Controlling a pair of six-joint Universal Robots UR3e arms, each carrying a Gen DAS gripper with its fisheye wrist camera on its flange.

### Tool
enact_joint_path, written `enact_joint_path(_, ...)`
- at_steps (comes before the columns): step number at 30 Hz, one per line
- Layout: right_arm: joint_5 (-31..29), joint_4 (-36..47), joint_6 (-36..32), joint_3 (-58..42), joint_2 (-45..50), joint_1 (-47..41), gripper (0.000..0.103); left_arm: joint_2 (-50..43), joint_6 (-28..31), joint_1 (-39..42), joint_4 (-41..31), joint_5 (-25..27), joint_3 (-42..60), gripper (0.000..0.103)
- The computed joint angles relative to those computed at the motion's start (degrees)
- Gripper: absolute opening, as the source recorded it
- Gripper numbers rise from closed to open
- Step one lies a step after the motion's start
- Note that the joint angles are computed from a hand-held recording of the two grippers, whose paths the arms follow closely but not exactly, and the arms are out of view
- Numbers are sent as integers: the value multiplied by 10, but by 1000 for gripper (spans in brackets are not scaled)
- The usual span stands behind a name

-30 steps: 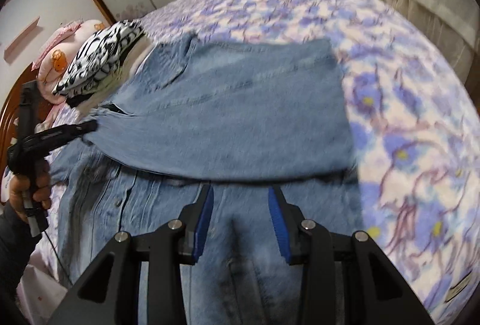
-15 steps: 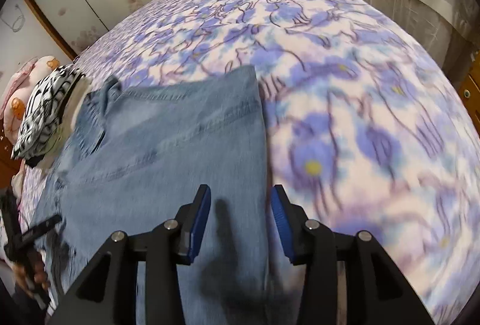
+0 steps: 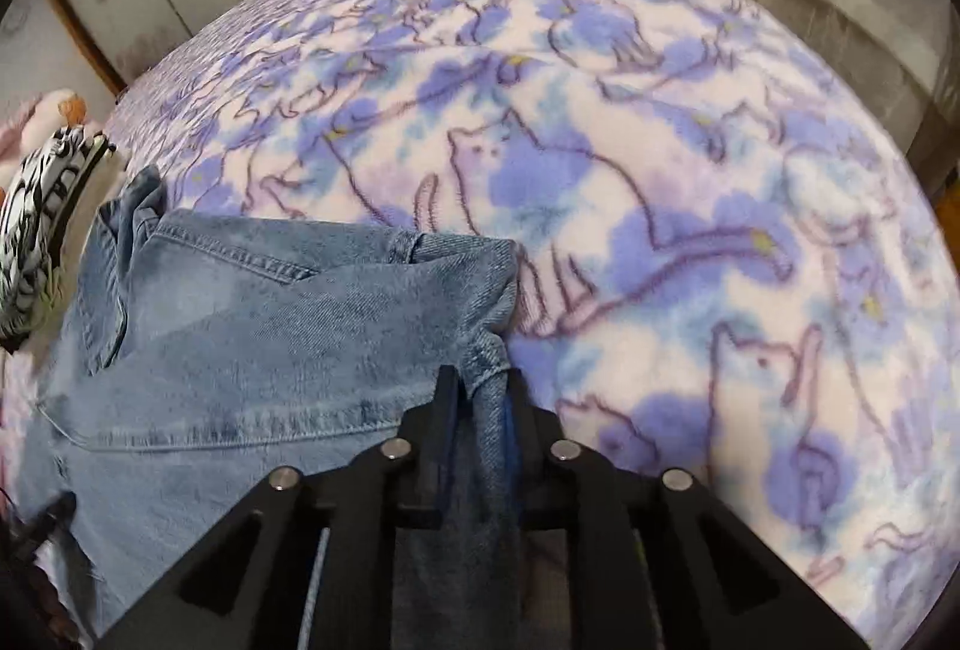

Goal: Fold large clothes

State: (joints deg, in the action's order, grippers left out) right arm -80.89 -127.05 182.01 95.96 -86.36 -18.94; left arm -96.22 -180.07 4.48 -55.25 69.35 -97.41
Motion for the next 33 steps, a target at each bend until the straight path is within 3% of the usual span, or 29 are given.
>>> enact_joint_path(2, 26, 36, -10, 11, -37, -17, 30, 8, 13, 17, -46, -29, 22, 62)
enact_joint_path(3, 48, 44, -22, 32, -66, -29, 31, 13, 16, 25, -53, -40, 25, 66)
enact_joint_path(8, 98, 102, -87, 107, -194, -64, 32, -13, -15, 67, -73, -116, 91, 68)
enact_joint_path(12, 114, 142, -115, 126, -236, -69, 32, -91, -61, 63, -95, -123, 184, 68)
enact_joint_path(13, 113, 147, -120, 130, -241, -70, 32, -107, -69, 62, -103, -125, 202, 63)
enact_joint_path(14, 112, 150, -124, 137, -247, -68, 32, -126, -72, 63, -114, -142, 222, 46)
enact_joint_path(16, 108, 154, -134, 152, -260, -67, 32, -154, -64, 54, -141, -150, 262, 27)
enact_joint_path(19, 117, 165, -141, 166, -276, -76, 32, -175, -55, 31, -149, -121, 299, 12)
enact_joint_path(24, 132, 173, -139, 163, -272, -80, 32, -169, -34, 4, -145, -51, 289, 3)
enact_joint_path(28, 126, 154, -132, 173, -269, -77, 32, -131, -25, 6, -119, -1, 197, 0)
enact_joint_path(33, 101, 138, -130, 193, -266, -66, 32, -78, -16, 29, -55, -25, 89, 0)
